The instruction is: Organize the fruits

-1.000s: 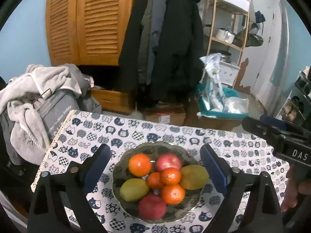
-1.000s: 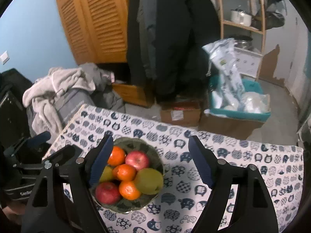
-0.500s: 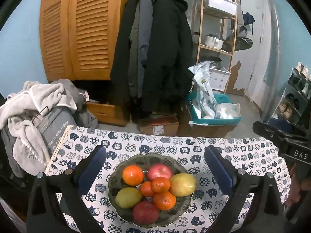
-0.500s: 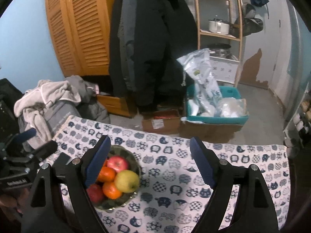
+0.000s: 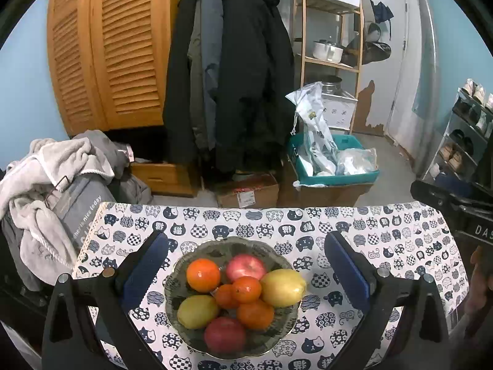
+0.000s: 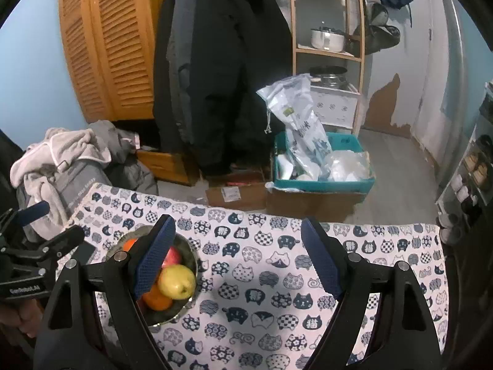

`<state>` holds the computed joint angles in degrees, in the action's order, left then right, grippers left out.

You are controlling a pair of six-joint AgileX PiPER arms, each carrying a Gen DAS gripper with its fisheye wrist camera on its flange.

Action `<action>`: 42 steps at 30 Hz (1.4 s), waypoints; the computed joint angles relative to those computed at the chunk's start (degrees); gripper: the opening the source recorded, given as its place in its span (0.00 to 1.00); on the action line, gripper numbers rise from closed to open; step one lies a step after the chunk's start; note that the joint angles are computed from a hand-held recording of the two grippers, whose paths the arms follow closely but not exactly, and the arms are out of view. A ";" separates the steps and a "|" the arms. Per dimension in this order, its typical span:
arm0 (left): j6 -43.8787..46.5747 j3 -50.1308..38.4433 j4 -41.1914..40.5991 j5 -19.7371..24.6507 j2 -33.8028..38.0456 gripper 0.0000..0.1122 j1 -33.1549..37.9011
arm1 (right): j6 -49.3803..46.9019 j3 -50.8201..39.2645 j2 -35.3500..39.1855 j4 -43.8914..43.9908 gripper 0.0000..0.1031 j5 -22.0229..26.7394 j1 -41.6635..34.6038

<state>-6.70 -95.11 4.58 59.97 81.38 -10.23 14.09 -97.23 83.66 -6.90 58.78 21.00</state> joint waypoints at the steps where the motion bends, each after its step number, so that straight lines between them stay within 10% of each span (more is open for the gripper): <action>1: -0.28 -0.32 0.21 0.29 0.21 0.91 -0.18 | -0.14 0.24 -0.09 0.15 0.80 0.00 -0.24; 42: -2.65 -2.51 1.78 4.00 2.22 0.91 -1.60 | -0.39 0.49 -0.17 0.45 0.80 0.66 -0.80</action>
